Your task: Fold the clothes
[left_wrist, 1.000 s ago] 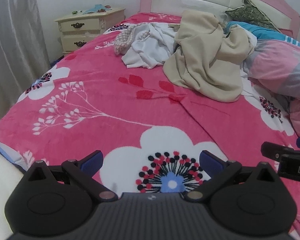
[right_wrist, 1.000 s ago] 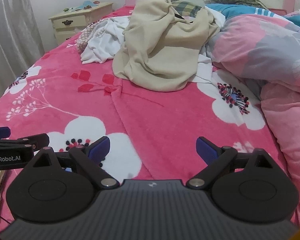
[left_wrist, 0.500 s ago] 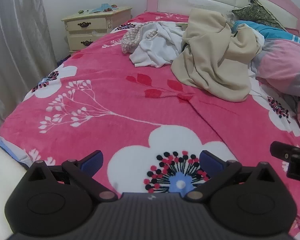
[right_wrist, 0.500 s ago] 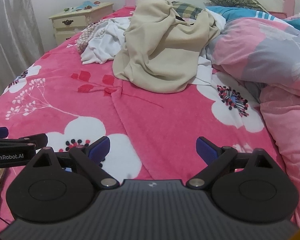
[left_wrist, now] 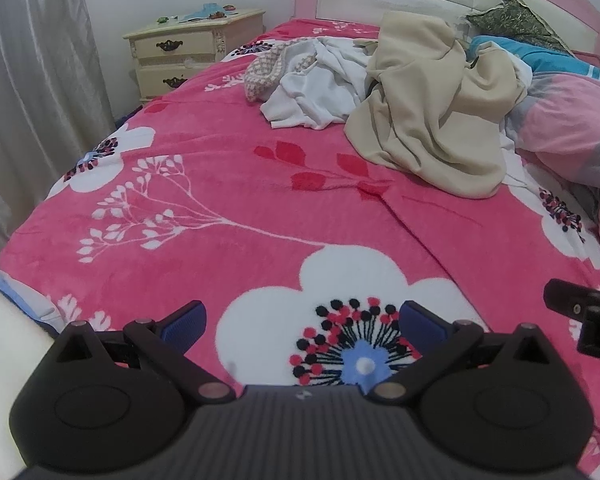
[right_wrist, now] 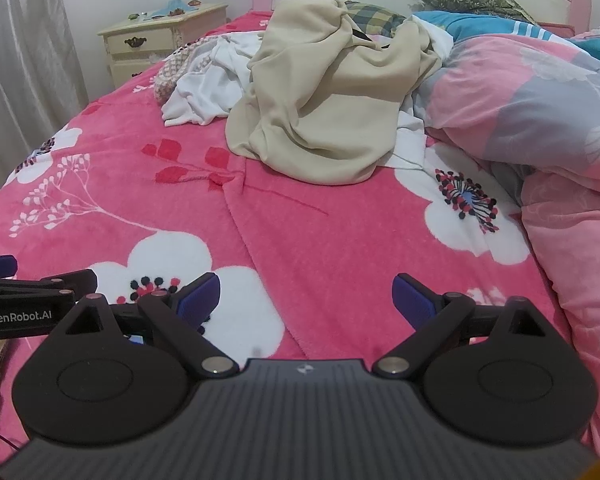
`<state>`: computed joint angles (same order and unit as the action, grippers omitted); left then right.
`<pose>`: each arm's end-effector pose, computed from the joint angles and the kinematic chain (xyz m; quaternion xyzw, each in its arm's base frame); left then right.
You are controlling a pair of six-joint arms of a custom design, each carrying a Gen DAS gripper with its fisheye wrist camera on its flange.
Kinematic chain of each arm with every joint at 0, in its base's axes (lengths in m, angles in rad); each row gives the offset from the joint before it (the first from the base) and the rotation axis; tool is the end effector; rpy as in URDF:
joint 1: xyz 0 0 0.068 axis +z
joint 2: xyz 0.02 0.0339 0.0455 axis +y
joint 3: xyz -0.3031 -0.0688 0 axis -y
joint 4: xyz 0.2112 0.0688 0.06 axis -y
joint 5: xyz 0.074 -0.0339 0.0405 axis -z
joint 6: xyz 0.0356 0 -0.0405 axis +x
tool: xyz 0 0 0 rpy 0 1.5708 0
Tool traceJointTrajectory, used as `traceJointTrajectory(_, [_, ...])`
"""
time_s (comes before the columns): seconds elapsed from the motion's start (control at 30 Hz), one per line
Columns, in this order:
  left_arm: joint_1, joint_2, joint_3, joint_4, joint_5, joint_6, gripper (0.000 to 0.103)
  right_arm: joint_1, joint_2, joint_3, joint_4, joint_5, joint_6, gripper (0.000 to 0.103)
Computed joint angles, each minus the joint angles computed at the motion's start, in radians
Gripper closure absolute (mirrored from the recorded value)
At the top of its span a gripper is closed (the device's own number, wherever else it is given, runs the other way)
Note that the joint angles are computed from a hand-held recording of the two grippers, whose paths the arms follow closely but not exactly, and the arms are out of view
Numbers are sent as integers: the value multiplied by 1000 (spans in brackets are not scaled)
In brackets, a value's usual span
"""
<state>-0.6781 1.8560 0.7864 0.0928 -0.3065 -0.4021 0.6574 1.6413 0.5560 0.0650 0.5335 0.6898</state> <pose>0.2558 -0.1922 0.1585 0.0857 0.9422 -0.0235 0.3231 0.2072 0.1370 0.1679 0.0867 0.9270 -0.0347 0.3632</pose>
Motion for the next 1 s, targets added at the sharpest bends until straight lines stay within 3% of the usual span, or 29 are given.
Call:
traceJointTrajectory(0.77, [-1, 0, -1, -9, 3, 5, 0, 6, 12, 18, -15, 6, 11, 10])
traceJointTrajectory(0.83, [0, -1, -3, -7, 3, 6, 0, 21, 28, 49, -77, 40, 87, 10])
traceJointTrajectory(1.0, [0, 1, -5, -1, -1, 11, 0, 23, 32, 57, -90, 45, 97, 10])
